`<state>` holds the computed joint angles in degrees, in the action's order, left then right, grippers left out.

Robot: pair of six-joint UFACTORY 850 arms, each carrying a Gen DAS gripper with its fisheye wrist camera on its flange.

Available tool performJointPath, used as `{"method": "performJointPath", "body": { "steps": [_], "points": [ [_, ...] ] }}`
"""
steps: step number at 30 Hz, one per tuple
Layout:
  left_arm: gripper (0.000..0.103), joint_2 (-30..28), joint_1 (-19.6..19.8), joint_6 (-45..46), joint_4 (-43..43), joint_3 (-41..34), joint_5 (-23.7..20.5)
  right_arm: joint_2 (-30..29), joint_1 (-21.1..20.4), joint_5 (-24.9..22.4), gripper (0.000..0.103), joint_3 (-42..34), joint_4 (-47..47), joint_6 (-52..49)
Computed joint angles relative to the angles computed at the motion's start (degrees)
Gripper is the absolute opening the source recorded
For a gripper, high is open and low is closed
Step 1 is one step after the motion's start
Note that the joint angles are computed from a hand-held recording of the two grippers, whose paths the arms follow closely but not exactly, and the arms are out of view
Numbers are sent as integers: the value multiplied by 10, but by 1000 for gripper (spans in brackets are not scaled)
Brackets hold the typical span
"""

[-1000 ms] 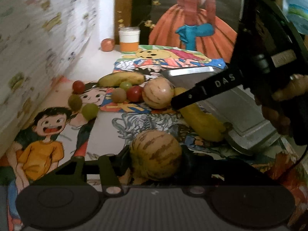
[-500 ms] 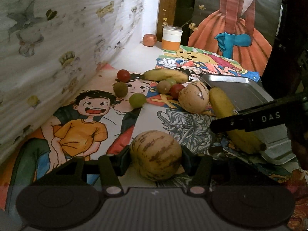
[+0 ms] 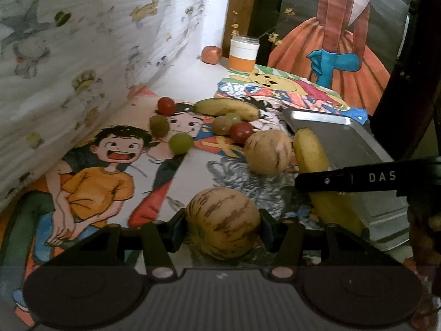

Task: Organize fruits
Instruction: 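Carry the melon with the left tool while the right tool carries the banana, both releasing onto the tray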

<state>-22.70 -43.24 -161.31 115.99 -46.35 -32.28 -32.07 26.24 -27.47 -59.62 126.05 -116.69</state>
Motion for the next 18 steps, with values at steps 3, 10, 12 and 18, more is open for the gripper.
{"method": "performJointPath", "body": {
  "steps": [3, 10, 12, 18],
  "points": [
    [58, 4, 5, -22, 25, -8, 19, 17, -15, -31, 35, 19, -2, 23],
    [58, -9, 15, 31, 24, -68, 24, 57, -60, -57, 35, 32, 20, 24],
    [58, -21, 18, 62, 11, -94, 26, 60, -70, -47, 35, 23, 38, 4],
    [58, -75, 36, 121, 1, -191, 62, 32, -98, -11, 35, -28, 74, -32]
  ]
}}
